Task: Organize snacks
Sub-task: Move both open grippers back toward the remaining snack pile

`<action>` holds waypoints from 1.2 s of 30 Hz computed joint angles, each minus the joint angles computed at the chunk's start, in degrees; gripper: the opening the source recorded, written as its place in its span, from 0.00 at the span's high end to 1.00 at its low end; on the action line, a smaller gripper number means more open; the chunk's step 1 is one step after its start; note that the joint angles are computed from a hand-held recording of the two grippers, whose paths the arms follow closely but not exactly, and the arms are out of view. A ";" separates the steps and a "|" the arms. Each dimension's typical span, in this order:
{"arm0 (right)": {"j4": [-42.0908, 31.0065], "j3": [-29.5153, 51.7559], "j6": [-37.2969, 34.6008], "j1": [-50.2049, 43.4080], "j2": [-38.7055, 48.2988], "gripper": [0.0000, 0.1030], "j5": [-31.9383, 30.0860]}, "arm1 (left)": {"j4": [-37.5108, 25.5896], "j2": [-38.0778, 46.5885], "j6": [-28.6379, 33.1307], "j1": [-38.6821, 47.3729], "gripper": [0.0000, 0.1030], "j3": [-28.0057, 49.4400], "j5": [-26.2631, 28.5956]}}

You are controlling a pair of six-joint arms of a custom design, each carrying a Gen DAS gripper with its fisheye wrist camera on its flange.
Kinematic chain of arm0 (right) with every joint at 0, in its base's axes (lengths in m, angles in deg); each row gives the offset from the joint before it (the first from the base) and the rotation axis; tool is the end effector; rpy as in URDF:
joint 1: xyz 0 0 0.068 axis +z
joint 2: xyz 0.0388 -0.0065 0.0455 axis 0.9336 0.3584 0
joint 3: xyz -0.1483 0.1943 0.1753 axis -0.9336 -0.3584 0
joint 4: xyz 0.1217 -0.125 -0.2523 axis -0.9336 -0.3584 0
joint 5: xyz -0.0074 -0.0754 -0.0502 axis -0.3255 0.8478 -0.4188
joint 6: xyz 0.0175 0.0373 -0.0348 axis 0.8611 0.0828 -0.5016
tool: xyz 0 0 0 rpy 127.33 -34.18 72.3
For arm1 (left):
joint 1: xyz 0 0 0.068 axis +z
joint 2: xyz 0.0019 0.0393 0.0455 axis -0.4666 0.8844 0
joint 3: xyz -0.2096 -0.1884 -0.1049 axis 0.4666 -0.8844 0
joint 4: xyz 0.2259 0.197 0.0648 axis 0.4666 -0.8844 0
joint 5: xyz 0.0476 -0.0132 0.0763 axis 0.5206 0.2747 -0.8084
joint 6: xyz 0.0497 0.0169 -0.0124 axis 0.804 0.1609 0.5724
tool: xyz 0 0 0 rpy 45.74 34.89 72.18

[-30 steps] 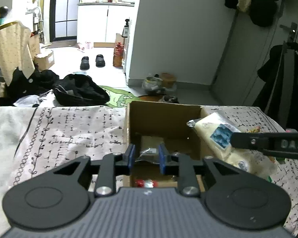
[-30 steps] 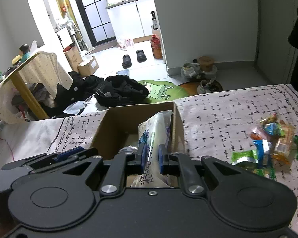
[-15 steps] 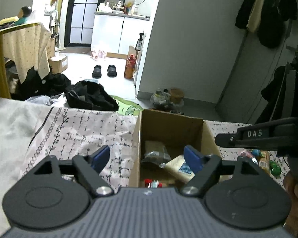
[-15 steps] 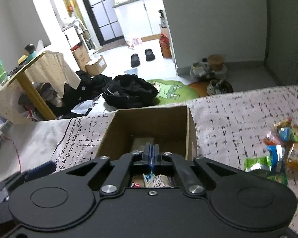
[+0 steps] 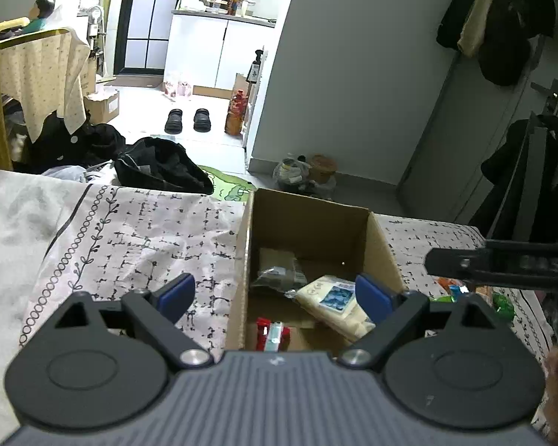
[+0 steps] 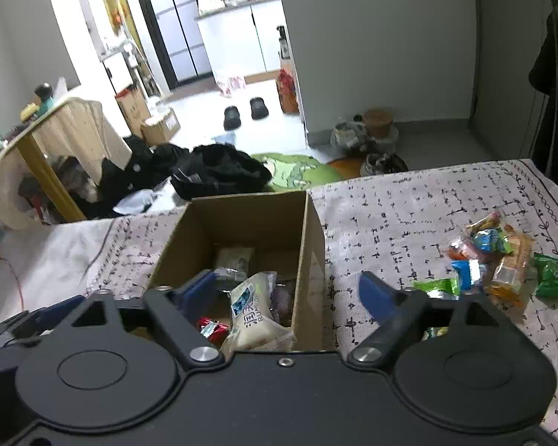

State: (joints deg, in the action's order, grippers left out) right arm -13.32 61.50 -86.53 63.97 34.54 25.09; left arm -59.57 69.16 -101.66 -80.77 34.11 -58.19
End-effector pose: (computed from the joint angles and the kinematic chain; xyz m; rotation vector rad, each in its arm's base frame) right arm 0.2489 -0.0033 0.1569 -0.4741 2.3071 0.4897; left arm 0.1119 -0.1066 0.1325 -0.4959 2.1669 -0.0694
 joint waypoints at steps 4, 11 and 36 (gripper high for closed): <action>-1.35 -0.30 -2.12 -3.93 -1.85 0.09 -1.84 | -0.71 0.81 -0.79 -0.81 0.03 1.06 0.64; -5.84 1.02 -7.44 -11.38 -1.83 0.00 -6.50 | -0.14 1.69 -1.69 -3.06 0.00 1.89 1.74; -10.34 9.71 -21.82 -33.49 10.17 0.00 -11.68 | 8.34 15.54 18.82 -1.08 0.00 13.33 11.42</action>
State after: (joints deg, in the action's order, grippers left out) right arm -23.65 71.21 -108.35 30.48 44.72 13.41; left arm -51.23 84.69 -82.85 -81.85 47.43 -46.77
